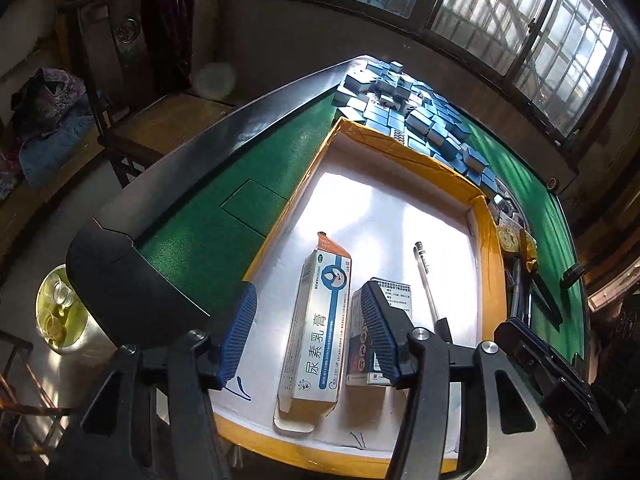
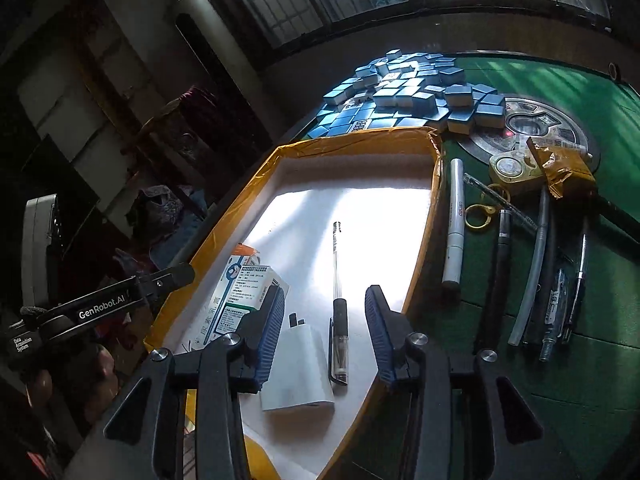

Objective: Organize objects
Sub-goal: 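Open the left tool on the ointment box while the right tool releases the pen in the tray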

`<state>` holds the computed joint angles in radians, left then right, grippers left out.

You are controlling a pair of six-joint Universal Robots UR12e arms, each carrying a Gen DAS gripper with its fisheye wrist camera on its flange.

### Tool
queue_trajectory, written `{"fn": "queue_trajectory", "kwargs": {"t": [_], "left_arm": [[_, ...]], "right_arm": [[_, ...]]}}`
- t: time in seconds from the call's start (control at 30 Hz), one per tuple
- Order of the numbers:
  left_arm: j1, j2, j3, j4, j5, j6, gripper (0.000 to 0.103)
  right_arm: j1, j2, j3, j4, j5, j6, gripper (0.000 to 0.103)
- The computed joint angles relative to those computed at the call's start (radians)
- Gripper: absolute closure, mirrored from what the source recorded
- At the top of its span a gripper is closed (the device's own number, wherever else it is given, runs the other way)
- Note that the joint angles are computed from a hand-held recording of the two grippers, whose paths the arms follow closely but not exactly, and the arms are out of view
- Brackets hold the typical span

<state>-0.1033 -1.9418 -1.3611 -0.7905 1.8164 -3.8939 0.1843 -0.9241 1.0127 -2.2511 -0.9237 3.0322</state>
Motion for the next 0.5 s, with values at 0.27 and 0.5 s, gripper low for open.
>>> {"fn": "queue_trajectory", "kwargs": {"t": [0.27, 0.5], "left_arm": [[-0.028, -0.052, 0.052, 0.119, -0.171, 0.063, 0.050], [-0.060, -0.115, 0.148, 0.065, -0.259, 0.165, 0.050]], "right_arm": [[-0.064, -0.007, 0.033, -0.055, -0.078, 0.192, 0.066], [-0.093, 0.031, -0.021, 0.023, -0.151, 0.323, 0.072]]}}
